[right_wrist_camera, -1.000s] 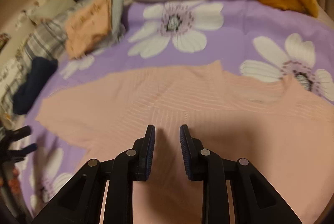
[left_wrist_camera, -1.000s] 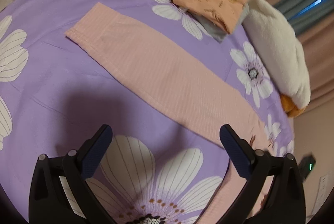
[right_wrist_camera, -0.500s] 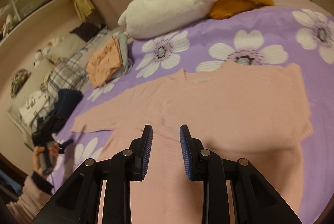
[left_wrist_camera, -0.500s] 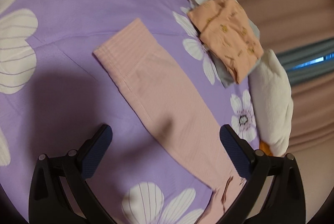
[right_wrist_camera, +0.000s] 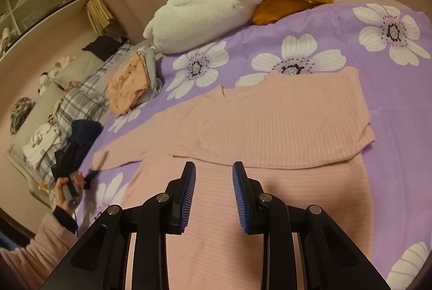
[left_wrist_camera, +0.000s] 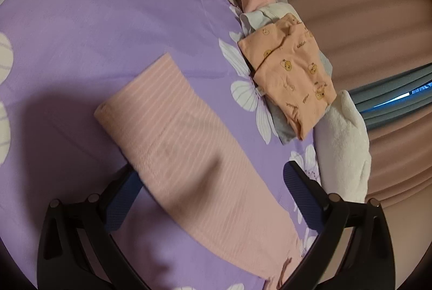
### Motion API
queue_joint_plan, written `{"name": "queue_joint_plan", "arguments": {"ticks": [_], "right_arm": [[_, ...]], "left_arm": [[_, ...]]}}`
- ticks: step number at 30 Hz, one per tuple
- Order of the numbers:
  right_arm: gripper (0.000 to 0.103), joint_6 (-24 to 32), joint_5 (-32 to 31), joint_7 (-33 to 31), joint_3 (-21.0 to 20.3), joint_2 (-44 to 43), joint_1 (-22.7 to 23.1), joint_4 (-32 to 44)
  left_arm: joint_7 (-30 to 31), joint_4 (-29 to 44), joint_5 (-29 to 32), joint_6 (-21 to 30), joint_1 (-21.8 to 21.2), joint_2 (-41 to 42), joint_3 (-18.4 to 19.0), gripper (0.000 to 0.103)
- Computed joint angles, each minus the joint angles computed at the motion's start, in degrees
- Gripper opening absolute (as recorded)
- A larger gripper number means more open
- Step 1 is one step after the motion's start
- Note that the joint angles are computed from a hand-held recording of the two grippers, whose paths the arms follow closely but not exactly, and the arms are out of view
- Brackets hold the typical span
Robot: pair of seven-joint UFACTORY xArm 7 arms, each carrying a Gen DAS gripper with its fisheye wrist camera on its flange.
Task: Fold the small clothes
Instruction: 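Move the left tool to the other sleeve cuff, then grasp the sleeve cuff with the left tool and fold it across the body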
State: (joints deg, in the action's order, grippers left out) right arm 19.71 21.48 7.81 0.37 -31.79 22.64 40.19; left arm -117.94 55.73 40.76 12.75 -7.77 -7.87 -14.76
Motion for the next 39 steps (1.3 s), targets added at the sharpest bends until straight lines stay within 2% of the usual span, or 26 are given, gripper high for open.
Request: {"name": "queue_joint_plan", "arguments": {"ticks": [1,2,3,4,5,6,9,15,24,31,39], "right_arm": [[0.028,0.1,-0.1,0.0,0.1,0.1,0.1,0.0],[0.028,0.3,-0.4,0.4,0.5,0.2,-0.2,0.1],[0.028,0.5,-0.7,0.7,0.8,0.4,-0.4,0.2],[0.028,0.8,-1.0,0.9,1.1,0.6,-0.6,0.3],[0.028,0.9,-1.4,1.2,1.4,0.6,-0.8,0.2],[0.028,1.0,-1.7,1.3,1.6,0.8,-1.0,0.2],[0.028,1.4,-2.0,1.7,1.7,0.9,-0.8,0.1],[0.028,2.3,-1.8,2.7,1.5,0.6,-1.1,-0.6],[0.028,2.4,-1.8,4.6,1.5,-1.5,-1.6,-2.6],[0.028,2.7,-1.4,4.6,0.3,-5.0,-1.1,-4.7],[0.028,4.1,-1.5,4.8,-1.2,-10.2,-2.3,-7.7]], "left_arm": [[0.5,0.6,0.0,1.7,-0.1,0.1,-0.2,0.092],[2.3,1.4,-1.0,4.0,-0.7,0.4,0.0,0.080],[4.6,2.0,-2.7,6.0,-1.5,0.8,0.4,0.063],[6.5,2.6,-4.2,7.7,-2.2,1.1,0.9,0.053],[8.1,2.9,-5.9,8.9,-2.8,1.4,1.4,0.033],[9.0,2.6,-7.0,9.1,-3.2,1.5,1.9,0.019],[10.6,2.4,-9.0,10.8,-3.9,1.2,2.6,0.006],[16.0,5.7,-10.2,16.1,-5.2,1.4,2.5,0.005],[22.6,17.7,-5.0,23.8,-9.5,4.4,0.5,0.003],[32.4,36.6,-1.2,33.0,-18.1,15.0,0.3,0.003],[42.1,58.7,-2.1,40.5,-28.6,29.6,2.3,0.003]]}}
